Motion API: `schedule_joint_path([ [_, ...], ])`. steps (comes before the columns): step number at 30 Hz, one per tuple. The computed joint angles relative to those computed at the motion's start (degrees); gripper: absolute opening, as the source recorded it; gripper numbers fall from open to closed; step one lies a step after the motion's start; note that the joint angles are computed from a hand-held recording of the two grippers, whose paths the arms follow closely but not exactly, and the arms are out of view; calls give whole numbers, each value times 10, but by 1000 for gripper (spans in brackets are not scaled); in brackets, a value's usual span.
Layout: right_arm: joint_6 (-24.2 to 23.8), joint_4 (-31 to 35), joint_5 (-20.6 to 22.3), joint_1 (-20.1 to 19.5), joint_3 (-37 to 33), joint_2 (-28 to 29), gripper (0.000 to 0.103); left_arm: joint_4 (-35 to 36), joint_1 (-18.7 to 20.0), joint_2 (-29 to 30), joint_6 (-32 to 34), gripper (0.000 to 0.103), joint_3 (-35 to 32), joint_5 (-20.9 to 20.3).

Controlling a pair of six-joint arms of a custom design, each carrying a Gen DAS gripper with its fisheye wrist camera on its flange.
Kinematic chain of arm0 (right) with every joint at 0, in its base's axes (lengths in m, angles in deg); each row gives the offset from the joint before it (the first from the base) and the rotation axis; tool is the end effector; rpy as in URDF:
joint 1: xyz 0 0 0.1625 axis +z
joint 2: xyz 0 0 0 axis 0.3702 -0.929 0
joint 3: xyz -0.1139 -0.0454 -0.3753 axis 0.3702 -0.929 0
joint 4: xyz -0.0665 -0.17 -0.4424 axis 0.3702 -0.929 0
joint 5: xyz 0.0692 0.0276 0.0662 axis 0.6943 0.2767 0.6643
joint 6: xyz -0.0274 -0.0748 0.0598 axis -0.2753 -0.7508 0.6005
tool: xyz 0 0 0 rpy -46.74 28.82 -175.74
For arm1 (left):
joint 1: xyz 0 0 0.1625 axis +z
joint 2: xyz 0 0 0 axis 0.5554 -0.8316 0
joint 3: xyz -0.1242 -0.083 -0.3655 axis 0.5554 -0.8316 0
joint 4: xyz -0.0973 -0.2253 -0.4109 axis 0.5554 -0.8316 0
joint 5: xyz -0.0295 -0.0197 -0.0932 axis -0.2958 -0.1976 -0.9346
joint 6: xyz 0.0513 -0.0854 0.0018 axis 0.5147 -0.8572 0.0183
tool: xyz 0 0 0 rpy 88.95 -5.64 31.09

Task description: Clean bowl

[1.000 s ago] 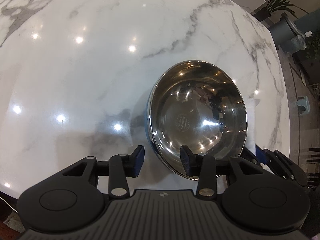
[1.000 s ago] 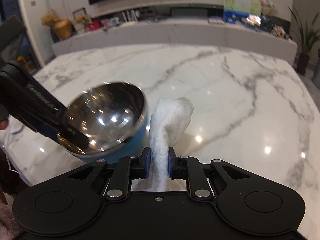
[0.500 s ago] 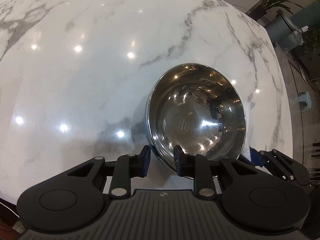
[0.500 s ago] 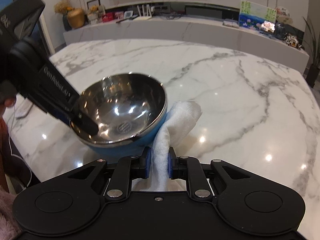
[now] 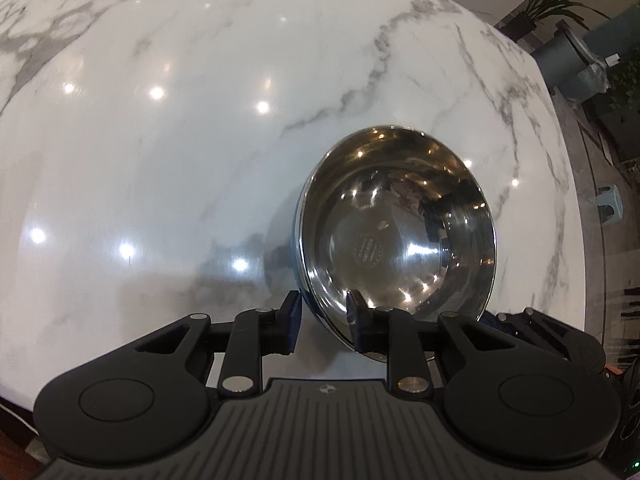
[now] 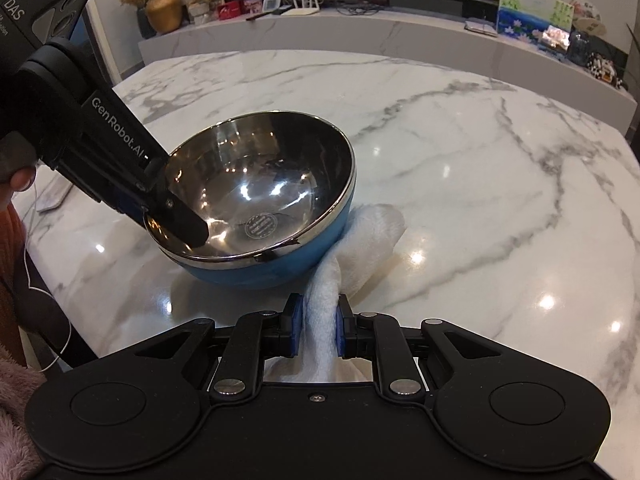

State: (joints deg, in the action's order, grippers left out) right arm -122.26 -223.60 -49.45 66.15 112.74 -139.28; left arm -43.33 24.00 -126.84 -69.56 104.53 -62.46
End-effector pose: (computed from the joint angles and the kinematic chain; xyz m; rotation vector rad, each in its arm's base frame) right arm 0.0890 -0.5988 0.1491 1.0472 -2.4698 0.4720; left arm -0.1882 -0.6426 0.1074 -0.2290 2.6488 -0.3783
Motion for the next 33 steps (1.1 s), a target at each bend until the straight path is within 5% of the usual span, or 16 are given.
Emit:
schedule_joint_path([
  [15, 6, 21, 30, -3, -2, -23, 15, 24, -2, 6, 48, 18, -9, 37],
  [22, -52, 73, 59, -3, -36, -42, 15, 21, -3, 6, 78, 16, -9, 46],
  [28, -129, 104, 41, 7, -55, -31, 15, 24, -3, 6, 88, 16, -12, 45],
  [33, -142, 100, 17, 10, -62, -14, 15, 23, -1, 7, 91, 16, -13, 43],
])
